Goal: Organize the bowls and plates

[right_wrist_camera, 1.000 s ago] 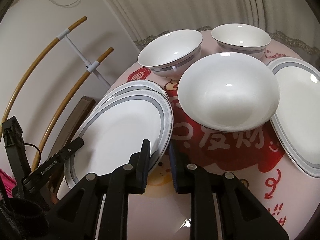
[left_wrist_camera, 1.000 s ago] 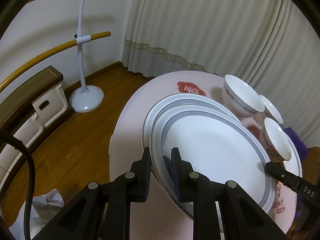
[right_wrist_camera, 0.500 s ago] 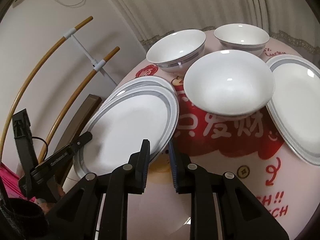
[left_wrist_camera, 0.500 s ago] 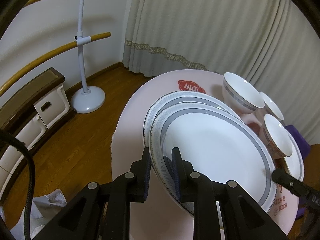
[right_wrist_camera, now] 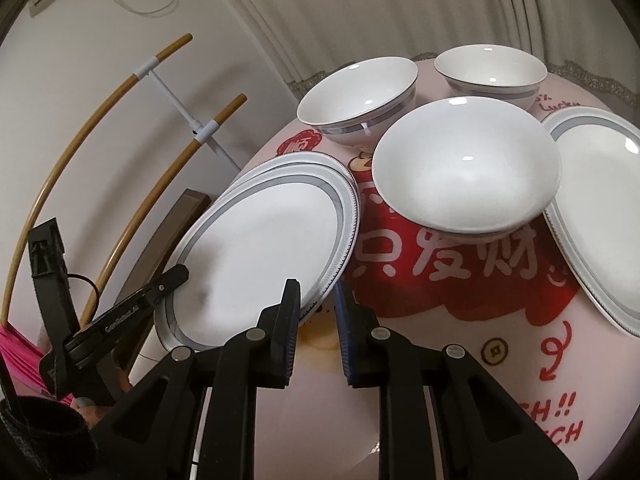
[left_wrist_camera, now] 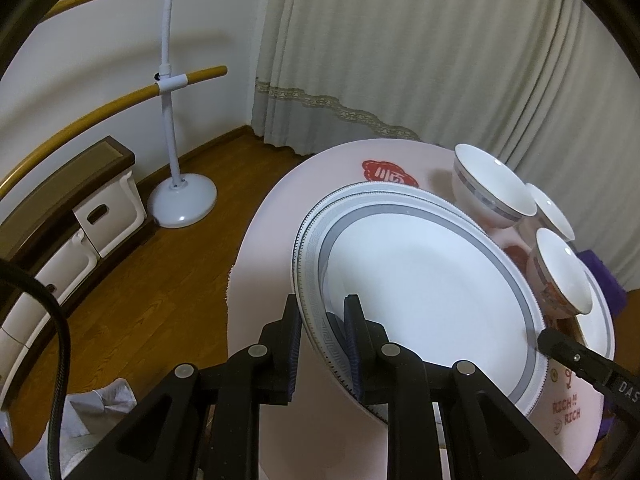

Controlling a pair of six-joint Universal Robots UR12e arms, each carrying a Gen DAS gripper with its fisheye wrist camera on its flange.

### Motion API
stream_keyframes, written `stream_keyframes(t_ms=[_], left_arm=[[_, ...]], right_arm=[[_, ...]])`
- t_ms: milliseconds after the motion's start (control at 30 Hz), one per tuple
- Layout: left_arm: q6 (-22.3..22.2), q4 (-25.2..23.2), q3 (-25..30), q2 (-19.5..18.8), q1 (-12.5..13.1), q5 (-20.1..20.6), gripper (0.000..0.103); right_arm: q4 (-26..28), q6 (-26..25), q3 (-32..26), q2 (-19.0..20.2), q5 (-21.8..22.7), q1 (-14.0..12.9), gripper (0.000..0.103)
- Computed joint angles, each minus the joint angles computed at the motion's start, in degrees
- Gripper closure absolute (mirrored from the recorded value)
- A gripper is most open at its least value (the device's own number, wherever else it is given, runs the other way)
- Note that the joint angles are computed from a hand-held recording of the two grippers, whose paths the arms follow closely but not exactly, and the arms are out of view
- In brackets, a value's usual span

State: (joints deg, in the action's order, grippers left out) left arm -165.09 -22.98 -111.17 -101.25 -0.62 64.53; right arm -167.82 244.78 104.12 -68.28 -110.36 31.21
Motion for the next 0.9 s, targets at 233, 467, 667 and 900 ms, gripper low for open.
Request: stream_keyframes(t_ms=[233, 467, 667, 900], left_arm=[[-0.56, 1.26, 0.1, -0.65, -0.41, 0.85, 0.085], [-1.37, 3.01, -0.1, -1.37, -1.03, 1.77, 0.084], [-1.73, 3.67, -0.02, -1.93, -1.5, 2.37, 0.083], [-1.91, 3.31, 0.3, -2.2, -1.75, 2.73, 0.082]], right_arm=[[-0.52, -0.15, -0.04, 0.56, 1.05, -0.57, 0.085], [-0.18, 0.21, 0.07, 0.62, 0.68, -0.58, 0.085], [0.76, 0.97, -0.3, 0.71, 0.24, -0.62, 0.082], [1.7, 1.03, -1.01, 0.99, -0.49, -0.61, 0.081]])
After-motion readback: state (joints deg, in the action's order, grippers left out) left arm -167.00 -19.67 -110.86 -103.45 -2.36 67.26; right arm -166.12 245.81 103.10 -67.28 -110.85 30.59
